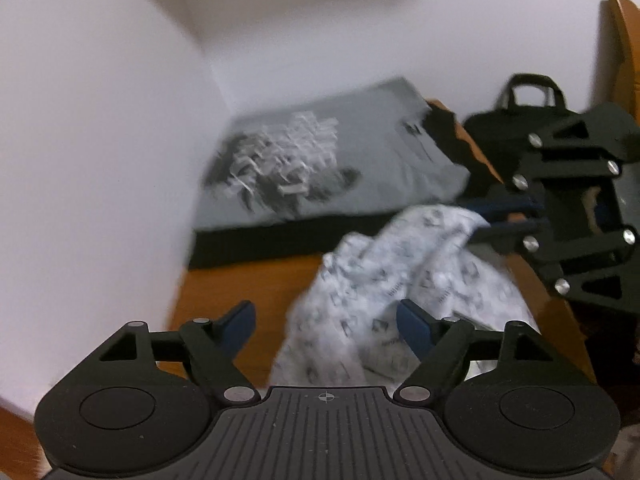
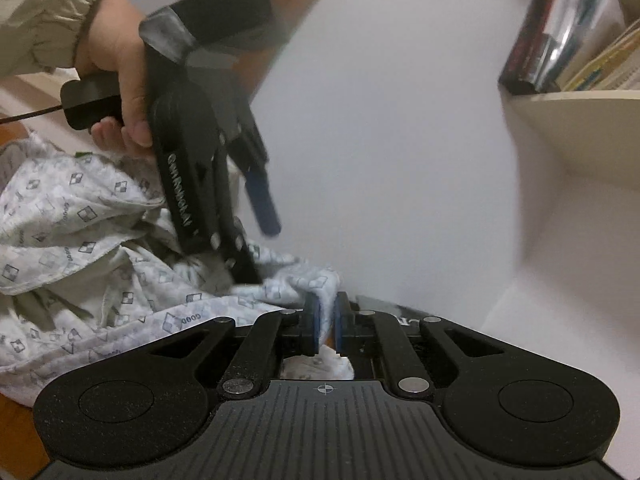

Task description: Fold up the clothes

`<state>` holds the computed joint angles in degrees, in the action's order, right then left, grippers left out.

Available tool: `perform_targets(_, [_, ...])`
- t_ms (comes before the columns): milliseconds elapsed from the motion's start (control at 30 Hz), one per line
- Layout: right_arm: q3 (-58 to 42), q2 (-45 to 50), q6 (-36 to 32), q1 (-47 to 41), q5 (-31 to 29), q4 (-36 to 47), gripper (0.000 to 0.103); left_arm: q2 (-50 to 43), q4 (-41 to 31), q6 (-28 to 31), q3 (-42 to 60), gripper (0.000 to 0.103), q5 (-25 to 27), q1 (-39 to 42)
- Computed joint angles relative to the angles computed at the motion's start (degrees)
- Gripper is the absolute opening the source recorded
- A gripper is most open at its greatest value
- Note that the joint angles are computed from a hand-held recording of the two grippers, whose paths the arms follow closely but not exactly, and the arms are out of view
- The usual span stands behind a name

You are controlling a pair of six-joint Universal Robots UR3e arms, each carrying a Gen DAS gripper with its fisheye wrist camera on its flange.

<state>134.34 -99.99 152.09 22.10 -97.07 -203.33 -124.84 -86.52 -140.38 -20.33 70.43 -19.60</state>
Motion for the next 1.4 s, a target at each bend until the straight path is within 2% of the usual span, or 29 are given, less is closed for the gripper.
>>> perform_targets(33, [0.0, 0.6, 0.0, -0.2, 0.3, -0.4, 0.008, -0.9, -1.5, 0.1, 0.9, 0.067, -1.4, 0.5])
perform_targets(67, [0.1, 1.3, 0.0, -0.5, 0.4, -1.0, 0.008, -1.8, -3.0, 0.3, 2.1, 0.055, -2.3, 0.7])
perform_targets(133, [0.0, 2.3, 0.6, -0.5, 0.1, -1.1, 0.008, -3.9, -5.6, 0.9, 5.4, 0.037, -3.1, 0.8])
perform_targets(167, [0.2, 2.7, 1.2, -0.7, 0.1, -1.4, 0.008, -4.5, -5.7, 1.1, 6.3, 0.017, -2.7, 0.6])
perform_targets(200, [0.4, 2.5, 1.9, -1.0, 0.3, -1.2, 0.009, -3.9, -3.3, 0.4, 4.7, 0.014, -2.0, 0.5])
perform_targets(300, [0.9, 0.4, 5.8, -2.6, 1.7, 2.3, 0.013, 2.1, 10.1, -4.3, -7.4, 0.012, -1.8, 1.4])
perform_targets(367, [2.2, -2.2, 9.9, -3.6, 3.1, 4.2, 0.025, 5.4, 19.9, -9.3, -13.8, 0.012, -0.6, 2.1])
perform_targets(400, [3.3, -4.1, 12.1, -4.2, 4.4, 5.1, 0.038, 7.0, 23.9, -11.3, -16.2, 0.012, -0.6, 2.8])
perform_targets(433, [4.4, -6.0, 14.3, -4.8, 5.8, 6.1, 0.047, 8.5, 27.4, -13.2, -18.4, 0.012, -0.4, 3.6])
perform_targets(467, [5.7, -8.1, 16.4, -5.7, 7.6, 6.9, 0.05, 10.1, 30.3, -15.0, -20.6, 0.012, 0.1, 4.2])
perform_targets(533, [7.2, -12.6, 20.6, -8.2, 12.8, 11.6, 0.053, 13.5, 35.2, -17.3, -25.2, 0.012, 1.1, 5.5])
perform_targets(700, [9.0, -14.2, 25.4, -6.4, 16.8, 14.7, 0.056, 23.9, 42.0, -18.9, -39.0, 0.012, 2.2, 9.9])
perform_targets(767, [9.4, -14.2, 27.6, -7.6, 21.0, 15.7, 0.06, 28.8, 47.0, -18.4, -46.8, 0.012, 3.6, 11.3])
perform_targets(800, [10.0, -13.8, 28.0, -8.1, 23.0, 15.4, 0.067, 30.6, 48.5, -18.3, -49.4, 0.012, 4.0, 12.0])
perform_targets(833, [9.1, -12.1, 27.4, -7.6, 23.8, 15.3, 0.073, 32.7, 49.3, -18.6, -52.1, 0.012, 3.2, 13.4])
perform_targets(867, [8.1, -10.3, 26.7, -7.1, 24.5, 15.3, 0.073, 34.4, 49.7, -19.2, -54.0, 0.012, 2.3, 14.6])
perform_targets(900, [6.9, -8.5, 26.9, -5.5, 23.3, 15.8, 0.073, 36.0, 50.1, -19.8, -55.6, 0.012, 1.5, 15.8])
perform_targets(967, [5.2, -6.0, 28.1, -5.7, 26.2, 16.9, 0.072, 39.0, 51.2, -21.6, -58.8, 0.012, -0.3, 17.7])
perform_targets(1033, [2.3, -1.9, 29.2, -4.1, 25.2, 16.7, 0.06, 42.0, 53.0, -23.8, -62.0, 0.011, -2.0, 19.3])
perform_targets(1067, [0.7, -0.3, 30.2, -3.5, 24.3, 17.7, 0.048, 43.6, 55.1, -24.9, -64.1, 0.011, -2.2, 19.8])
perform_targets(1100, [-0.9, 0.3, 30.2, -2.2, 22.9, 19.1, 0.02, 45.5, 58.3, -25.8, -66.6, 0.01, -2.1, 20.1])
perform_targets(1133, [-2.5, 0.8, 30.1, -0.9, 21.4, 20.6, 0.011, 47.4, 61.4, -26.6, -69.0, 0.01, -2.0, 20.4])
perform_targets(1167, [-4.1, 1.0, 28.8, 1.6, 17.1, 21.6, 0.004, 49.4, 63.2, -27.4, -70.7, 0.01, -2.9, 21.0])
perform_targets(1233, [-8.3, -0.5, 24.0, 7.1, 6.4, 25.0, 0.004, 53.2, 63.4, -29.0, -71.3, 0.01, -4.9, 22.6])
perform_targets(1300, [-14.0, -3.2, 18.7, 11.0, -3.7, 31.3, 0.004, 57.5, 58.1, -31.1, -68.7, 0.01, -10.6, 27.3])
perform_targets(1400, [-24.6, -8.4, 9.7, 11.6, -11.3, 40.7, 0.004, 61.1, 53.6, -31.2, -64.1, 0.01, -12.0, 30.3])
